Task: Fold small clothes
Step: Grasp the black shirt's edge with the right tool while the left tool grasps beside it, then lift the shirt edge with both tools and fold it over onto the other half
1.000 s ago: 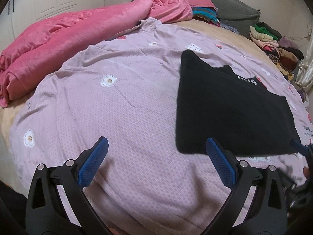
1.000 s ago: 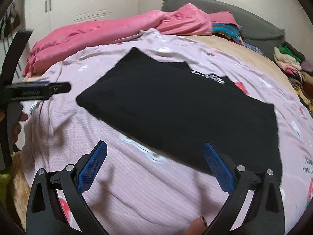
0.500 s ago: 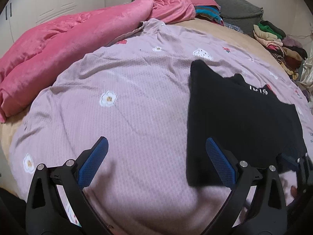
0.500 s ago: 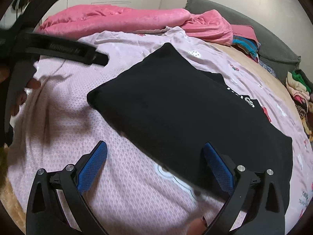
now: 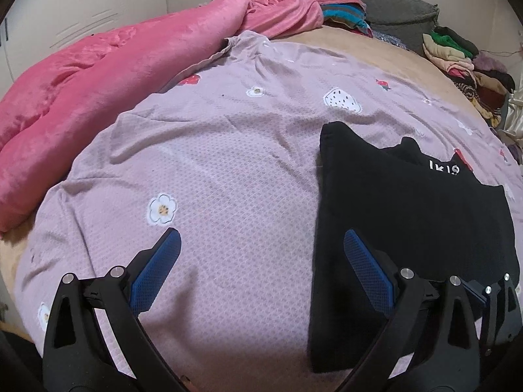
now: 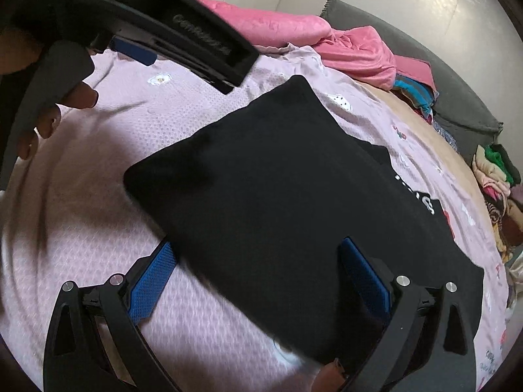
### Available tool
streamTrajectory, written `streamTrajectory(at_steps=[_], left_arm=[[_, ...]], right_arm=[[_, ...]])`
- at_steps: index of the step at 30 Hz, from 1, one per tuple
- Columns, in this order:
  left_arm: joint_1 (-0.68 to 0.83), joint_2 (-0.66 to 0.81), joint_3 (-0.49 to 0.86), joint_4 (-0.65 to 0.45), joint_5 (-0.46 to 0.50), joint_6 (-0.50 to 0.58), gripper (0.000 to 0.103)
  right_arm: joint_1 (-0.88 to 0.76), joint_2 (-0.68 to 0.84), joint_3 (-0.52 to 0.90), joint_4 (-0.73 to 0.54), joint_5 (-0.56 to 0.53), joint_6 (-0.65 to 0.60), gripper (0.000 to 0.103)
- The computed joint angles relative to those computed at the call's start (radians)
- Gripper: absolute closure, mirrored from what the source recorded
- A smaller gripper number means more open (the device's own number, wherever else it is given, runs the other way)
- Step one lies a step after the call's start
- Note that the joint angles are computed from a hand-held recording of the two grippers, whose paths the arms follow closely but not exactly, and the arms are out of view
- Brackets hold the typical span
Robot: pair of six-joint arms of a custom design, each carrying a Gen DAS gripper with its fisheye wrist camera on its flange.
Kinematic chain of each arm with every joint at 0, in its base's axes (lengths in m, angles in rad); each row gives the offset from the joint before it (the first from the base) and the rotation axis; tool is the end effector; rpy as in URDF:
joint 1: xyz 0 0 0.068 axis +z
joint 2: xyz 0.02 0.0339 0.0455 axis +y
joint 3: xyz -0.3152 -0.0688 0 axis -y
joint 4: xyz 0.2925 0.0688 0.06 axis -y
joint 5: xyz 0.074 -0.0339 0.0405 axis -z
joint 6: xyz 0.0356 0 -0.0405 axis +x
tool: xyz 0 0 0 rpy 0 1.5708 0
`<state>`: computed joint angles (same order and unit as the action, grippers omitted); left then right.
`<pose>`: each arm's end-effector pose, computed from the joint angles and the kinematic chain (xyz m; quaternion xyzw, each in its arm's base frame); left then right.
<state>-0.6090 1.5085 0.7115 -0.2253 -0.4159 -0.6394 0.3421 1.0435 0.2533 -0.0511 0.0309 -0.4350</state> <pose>0.2570 -0.1617 0.1699 -0.0702 0.9409 0.0064 0.3312 0.1727 0.0603 0.1386 -0.3488 0.8666 -0.0310 0.3556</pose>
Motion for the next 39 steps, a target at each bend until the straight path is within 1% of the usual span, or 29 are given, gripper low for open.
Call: streamTrajectory(at_steps=[7,10,12,14,15,16,17,18,19,20,24,28,29,30,31,32,33,35,36,38,39], left_arm=[[0.012,0.055,0.027,0.019,0.008,0.020,0.010],[0.027,0.081,0.041,0.029,0.022,0.027,0.010],[0.037,0.098,0.054,0.029,0.036,0.028,0.010],[0.049,0.107,0.063,0.041,0.069,0.025,0.010],[0.054,0.110,0.065,0.050,0.087,0.025,0.010],[0.060,0.112,0.066,0.061,0.113,0.024,0.010],[0.066,0.114,0.069,0.071,0.139,0.019,0.010],[0.069,0.119,0.074,0.077,0.159,0.016,0.010],[0.069,0.124,0.078,0.080,0.172,0.012,0.010],[0.074,0.133,0.087,0.083,0.198,0.005,0.010],[0.078,0.169,0.111,0.103,0.273,-0.019,0.010],[0.082,0.187,0.123,0.139,0.354,-0.046,0.010],[0.075,0.187,0.129,0.138,0.352,-0.047,0.019],[0.066,0.190,0.142,0.129,0.352,-0.044,0.036],[0.059,0.192,0.154,0.125,0.361,-0.042,0.043],[0.053,0.194,0.163,0.124,0.370,-0.045,0.054],[0.041,0.192,0.176,0.119,0.371,-0.046,0.070],[0.002,0.188,0.209,0.093,0.333,-0.034,0.085],[-0.015,0.186,0.221,0.085,0.318,-0.028,0.089],[-0.045,0.178,0.243,0.071,0.291,-0.024,0.089],[-0.064,0.173,0.258,0.061,0.275,-0.022,0.089]], right_arm=[[0.056,0.135,0.029,0.126,0.063,0.019,0.005],[0.070,0.151,0.026,0.172,0.087,0.020,0.005],[0.075,0.129,0.013,0.202,0.096,0.010,0.008],[0.062,0.086,0.004,0.195,0.064,-0.007,0.031],[0.052,0.054,-0.004,0.193,0.045,-0.014,0.035],[0.041,0.029,-0.010,0.190,0.031,-0.024,0.049],[0.027,0.004,-0.016,0.184,0.008,-0.038,0.068],[0.010,-0.023,-0.021,0.170,-0.023,-0.050,0.076],[-0.013,-0.055,-0.029,0.157,-0.063,-0.062,0.088],[-0.016,-0.088,-0.039,0.152,-0.067,-0.069,0.090],[-0.061,-0.199,-0.062,0.118,-0.105,-0.090,0.094],[-0.149,-0.275,-0.056,0.048,-0.184,-0.114,0.095],[-0.163,-0.302,-0.056,0.027,-0.193,-0.117,0.095],[-0.181,-0.317,-0.055,0.016,-0.206,-0.121,0.095],[-0.208,-0.330,-0.050,-0.003,-0.228,-0.125,0.096],[-0.232,-0.342,-0.045,-0.023,-0.251,-0.126,0.096],[-0.255,-0.352,-0.041,-0.039,-0.271,-0.125,0.096],[-0.322,-0.380,-0.033,-0.079,-0.328,-0.133,0.096],[-0.355,-0.408,-0.033,-0.100,-0.351,-0.135,0.096],[-0.421,-0.454,-0.032,-0.142,-0.402,-0.147,0.096],[-0.479,-0.473,-0.027,-0.167,-0.448,-0.159,0.096]])
